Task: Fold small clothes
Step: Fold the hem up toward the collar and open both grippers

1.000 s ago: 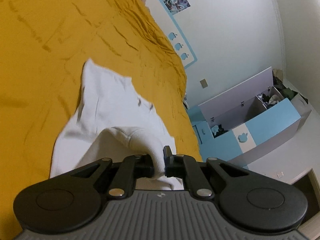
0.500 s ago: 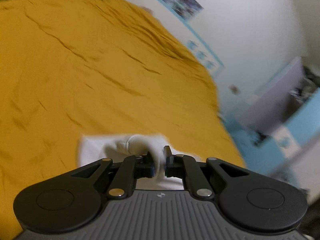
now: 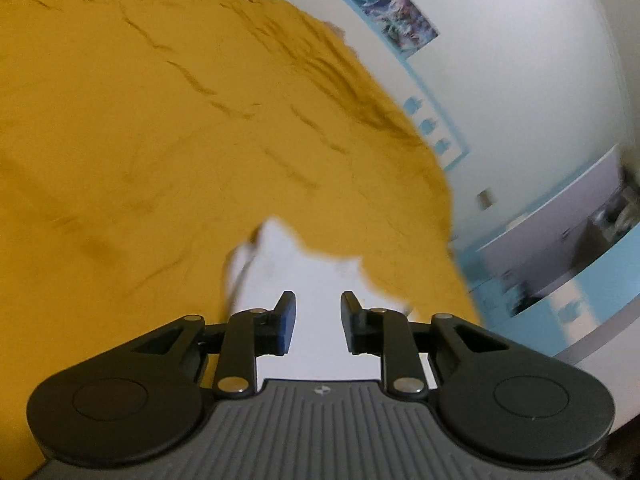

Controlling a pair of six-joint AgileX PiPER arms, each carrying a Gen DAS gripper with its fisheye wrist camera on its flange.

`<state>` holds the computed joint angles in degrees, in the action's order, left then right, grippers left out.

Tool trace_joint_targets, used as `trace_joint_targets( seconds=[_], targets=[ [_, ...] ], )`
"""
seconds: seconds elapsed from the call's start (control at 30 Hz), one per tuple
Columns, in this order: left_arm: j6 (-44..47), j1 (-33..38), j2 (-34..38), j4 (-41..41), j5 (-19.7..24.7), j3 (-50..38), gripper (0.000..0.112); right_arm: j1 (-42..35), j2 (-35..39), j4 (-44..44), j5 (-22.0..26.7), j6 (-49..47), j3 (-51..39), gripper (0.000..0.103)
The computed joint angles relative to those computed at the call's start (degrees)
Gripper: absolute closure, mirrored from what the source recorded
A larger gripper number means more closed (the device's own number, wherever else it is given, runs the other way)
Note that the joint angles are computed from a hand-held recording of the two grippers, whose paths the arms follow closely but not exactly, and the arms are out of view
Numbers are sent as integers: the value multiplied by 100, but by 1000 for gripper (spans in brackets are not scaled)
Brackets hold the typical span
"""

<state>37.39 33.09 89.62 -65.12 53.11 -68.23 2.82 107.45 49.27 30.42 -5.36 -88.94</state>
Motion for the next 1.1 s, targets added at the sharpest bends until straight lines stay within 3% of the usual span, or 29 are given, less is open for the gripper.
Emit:
trace_joint_targets(
  seconds=[0.07, 0.13, 0.27, 0.3, 0.47, 0.6, 0.87, 1.0, 1.1],
  targets=[
    [-164, 151, -708, 522, 158, 562, 86, -34, -757, 617, 14, -636, 1028, 45],
    [-260, 417, -1360, 613, 567, 1204, 85, 7, -1340, 624, -8, -612, 1731, 44],
    [-444, 841, -2008, 105, 1257, 2360, 71, 147, -2106, 1173, -97, -768, 3017, 38],
    [-363, 891, -1985, -160, 1224, 2606, 71, 183, -2167, 1376, -224, -861, 3239, 38],
    [-675, 180, -1518, -720, -27, 2961, 71, 348, -2060, 1967, -697, -802, 3776, 38],
    [-1139, -338, -1164, -740, -739, 2851, 71, 490, -1760, 1573, -919, -570, 3605, 40],
    [-1095, -763, -641, -1193, -1227, 2598, 71, 482, -1095, 2287, -1122, -979, 3103, 39],
    [-896, -820, -458, -1392, -1228, 2512, 71, 472, -667, 2785, -1204, -1093, 2758, 39],
    [-676, -885, -305, -1572, -1267, 2397, 78, 573, -444, 2898, -1430, -992, 2538, 39]
  ],
)
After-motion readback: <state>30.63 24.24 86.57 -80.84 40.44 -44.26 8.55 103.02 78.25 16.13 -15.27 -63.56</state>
